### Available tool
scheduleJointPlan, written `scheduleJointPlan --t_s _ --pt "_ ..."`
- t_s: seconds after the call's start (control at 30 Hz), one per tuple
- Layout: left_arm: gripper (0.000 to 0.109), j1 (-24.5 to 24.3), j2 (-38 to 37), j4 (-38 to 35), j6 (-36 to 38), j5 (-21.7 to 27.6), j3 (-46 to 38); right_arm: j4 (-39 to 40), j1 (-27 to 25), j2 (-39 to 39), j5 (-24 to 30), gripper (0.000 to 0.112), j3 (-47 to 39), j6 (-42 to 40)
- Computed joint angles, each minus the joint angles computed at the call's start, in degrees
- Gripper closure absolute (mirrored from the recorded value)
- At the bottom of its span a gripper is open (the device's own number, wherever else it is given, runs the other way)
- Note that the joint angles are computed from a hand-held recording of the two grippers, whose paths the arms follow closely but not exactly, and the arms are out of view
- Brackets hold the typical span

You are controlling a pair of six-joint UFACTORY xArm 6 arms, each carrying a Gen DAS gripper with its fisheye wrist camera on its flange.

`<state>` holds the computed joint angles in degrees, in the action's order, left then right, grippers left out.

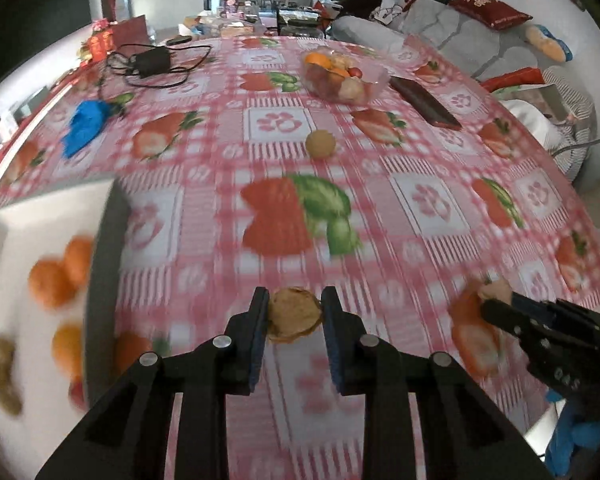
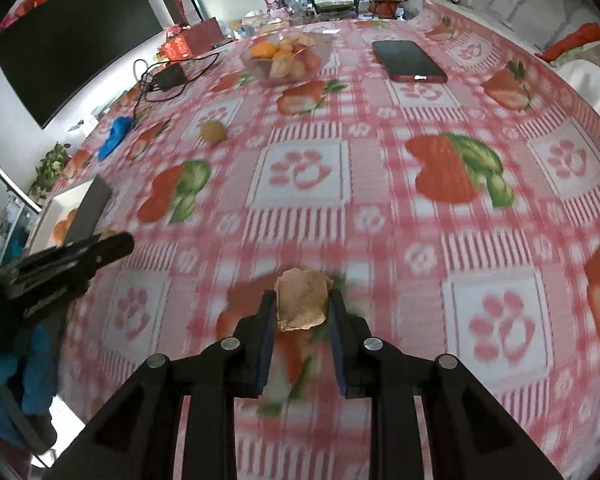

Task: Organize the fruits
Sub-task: 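Grasp a dried fruit piece with the right tool, then carry the dried fruit piece over the white tray with the right tool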

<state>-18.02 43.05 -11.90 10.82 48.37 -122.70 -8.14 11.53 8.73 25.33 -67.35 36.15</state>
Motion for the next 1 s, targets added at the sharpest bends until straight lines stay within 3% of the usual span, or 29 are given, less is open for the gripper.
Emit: scheduleJointPlan --t_s 0.1,0.3,0.67,1.0 --pt "0.079 0.18 -7.94 1.66 -0.65 -4.54 12.21 -1.76 1.33 -1.97 -0.15 0.086 2.21 1.99" --pt "0.079 1.19 -15.77 5.13 -2.53 -9.33 23.39 -3.95 3.38 -3.29 -0.12 0.086 3.69 5.04" --pt "0.079 3.82 -21.76 4.02 -1.47 -12.81 30.55 -5.40 6.21 -1.84 1.73 0.086 0.75 7.55" --pt "0.079 7.02 -23.34 1.41 -0.03 -14.06 30.66 -2.36 8.87 2.84 3.86 0.086 -7.94 3.45"
